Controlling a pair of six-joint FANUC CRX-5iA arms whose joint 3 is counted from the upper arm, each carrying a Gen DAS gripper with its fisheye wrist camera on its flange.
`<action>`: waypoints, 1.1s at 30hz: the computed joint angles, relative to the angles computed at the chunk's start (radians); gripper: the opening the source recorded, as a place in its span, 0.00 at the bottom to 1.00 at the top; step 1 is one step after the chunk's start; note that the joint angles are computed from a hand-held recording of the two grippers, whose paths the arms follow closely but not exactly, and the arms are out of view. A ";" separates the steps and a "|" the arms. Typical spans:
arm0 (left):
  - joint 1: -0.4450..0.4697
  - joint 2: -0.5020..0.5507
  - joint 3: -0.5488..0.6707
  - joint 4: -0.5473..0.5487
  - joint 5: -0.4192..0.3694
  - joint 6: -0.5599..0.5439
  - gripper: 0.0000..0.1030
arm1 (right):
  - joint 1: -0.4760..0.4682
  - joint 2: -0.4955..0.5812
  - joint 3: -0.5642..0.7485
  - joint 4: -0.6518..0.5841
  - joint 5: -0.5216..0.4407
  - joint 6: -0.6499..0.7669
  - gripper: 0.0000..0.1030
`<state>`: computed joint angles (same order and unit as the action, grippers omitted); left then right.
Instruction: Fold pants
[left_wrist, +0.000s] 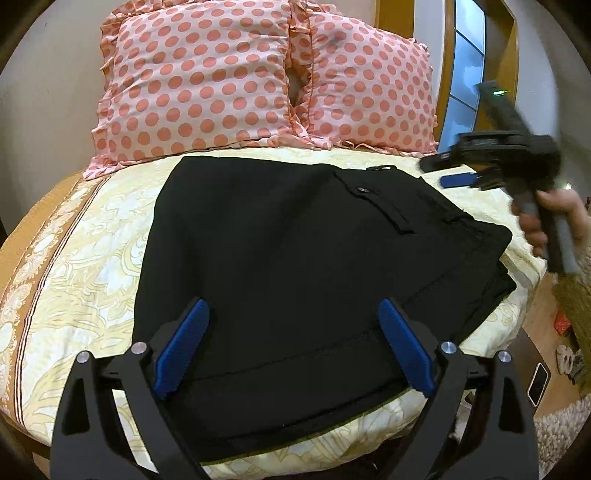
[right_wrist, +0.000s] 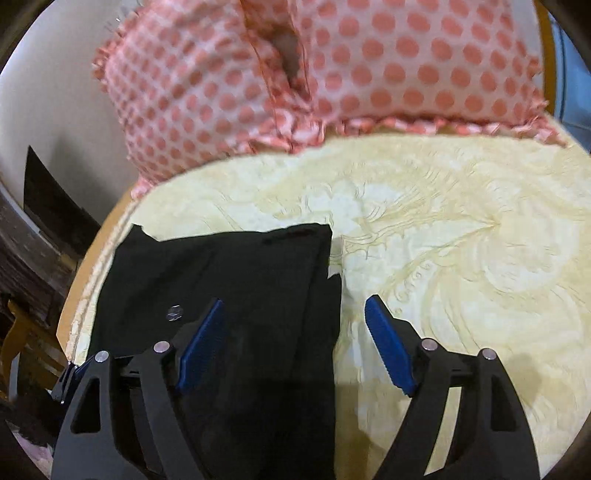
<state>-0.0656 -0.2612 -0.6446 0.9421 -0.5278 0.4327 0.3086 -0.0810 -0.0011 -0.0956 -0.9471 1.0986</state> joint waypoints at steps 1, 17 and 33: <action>0.001 0.000 -0.002 0.006 -0.003 -0.006 0.91 | -0.013 0.021 0.022 -0.028 -0.018 0.021 0.78; 0.146 0.080 0.160 0.041 -0.163 0.112 0.92 | 0.017 0.010 -0.021 -0.024 0.045 0.161 0.19; 0.177 0.518 0.688 -0.248 -0.585 0.522 0.39 | -0.037 -0.021 -0.033 -0.160 0.089 0.229 0.14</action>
<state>0.1111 0.2571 0.0430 0.6940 -1.1132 0.9551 0.2720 -0.1015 -0.0337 -0.2552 -0.8584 1.3272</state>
